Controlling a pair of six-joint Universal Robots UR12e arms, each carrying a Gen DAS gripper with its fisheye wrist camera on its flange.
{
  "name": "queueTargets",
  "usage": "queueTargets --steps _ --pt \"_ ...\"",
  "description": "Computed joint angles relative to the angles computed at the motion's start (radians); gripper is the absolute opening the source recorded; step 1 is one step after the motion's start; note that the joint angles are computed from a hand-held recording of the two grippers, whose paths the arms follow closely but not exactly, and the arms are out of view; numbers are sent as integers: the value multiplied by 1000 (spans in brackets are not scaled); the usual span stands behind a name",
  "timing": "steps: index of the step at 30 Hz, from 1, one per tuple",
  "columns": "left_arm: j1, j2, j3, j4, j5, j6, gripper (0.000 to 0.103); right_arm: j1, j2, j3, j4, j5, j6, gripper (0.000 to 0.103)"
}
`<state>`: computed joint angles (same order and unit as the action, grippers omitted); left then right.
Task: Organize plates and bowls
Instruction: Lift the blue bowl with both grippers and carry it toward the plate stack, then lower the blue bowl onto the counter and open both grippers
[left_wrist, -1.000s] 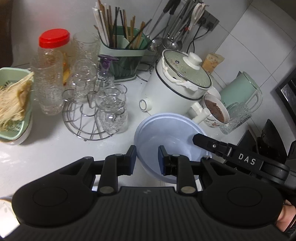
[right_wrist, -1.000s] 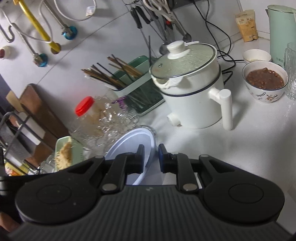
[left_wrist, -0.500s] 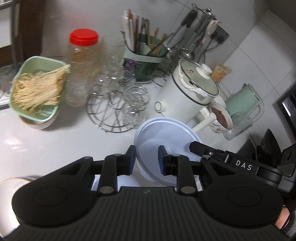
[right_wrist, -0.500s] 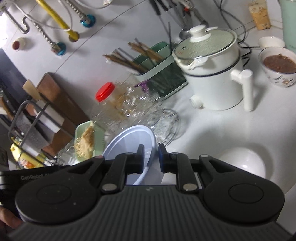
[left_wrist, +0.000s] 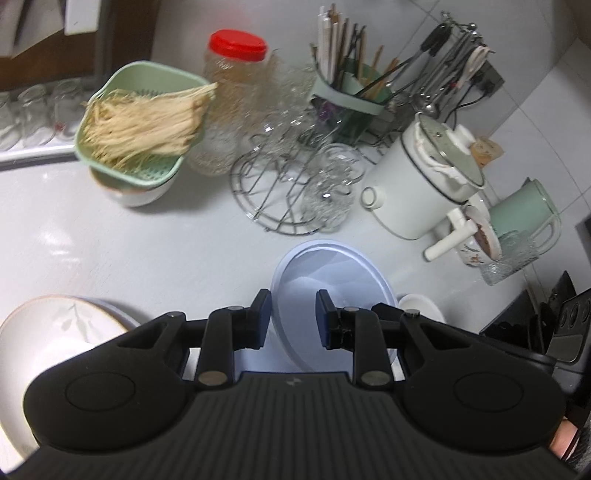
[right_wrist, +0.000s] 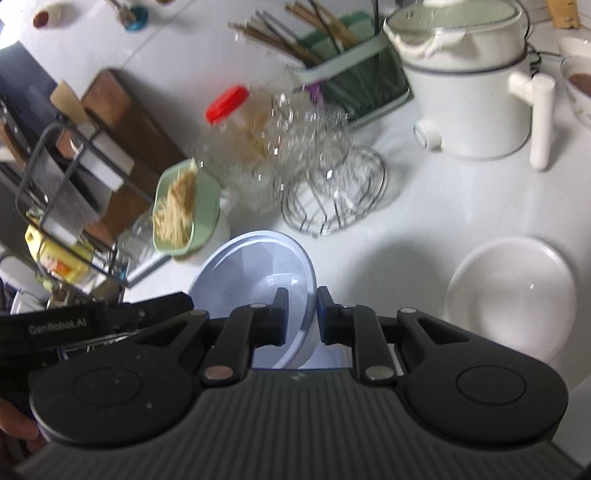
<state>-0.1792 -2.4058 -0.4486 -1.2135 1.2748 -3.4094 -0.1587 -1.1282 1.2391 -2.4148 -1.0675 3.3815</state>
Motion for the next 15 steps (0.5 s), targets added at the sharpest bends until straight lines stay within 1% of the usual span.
queueTargets --steps 4,7,12,15 --pt "-4 24 -55 5 39 1 29 5 5 1 48 12 -42 19" --pt "-6 27 -70 -22 54 -4 29 11 6 3 73 4 -82 19" --pt "-10 40 -103 -27 77 11 30 20 6 13 93 -19 -117 19" --pt "-9 52 -129 -21 81 2 30 21 6 13 115 -10 -137 20"
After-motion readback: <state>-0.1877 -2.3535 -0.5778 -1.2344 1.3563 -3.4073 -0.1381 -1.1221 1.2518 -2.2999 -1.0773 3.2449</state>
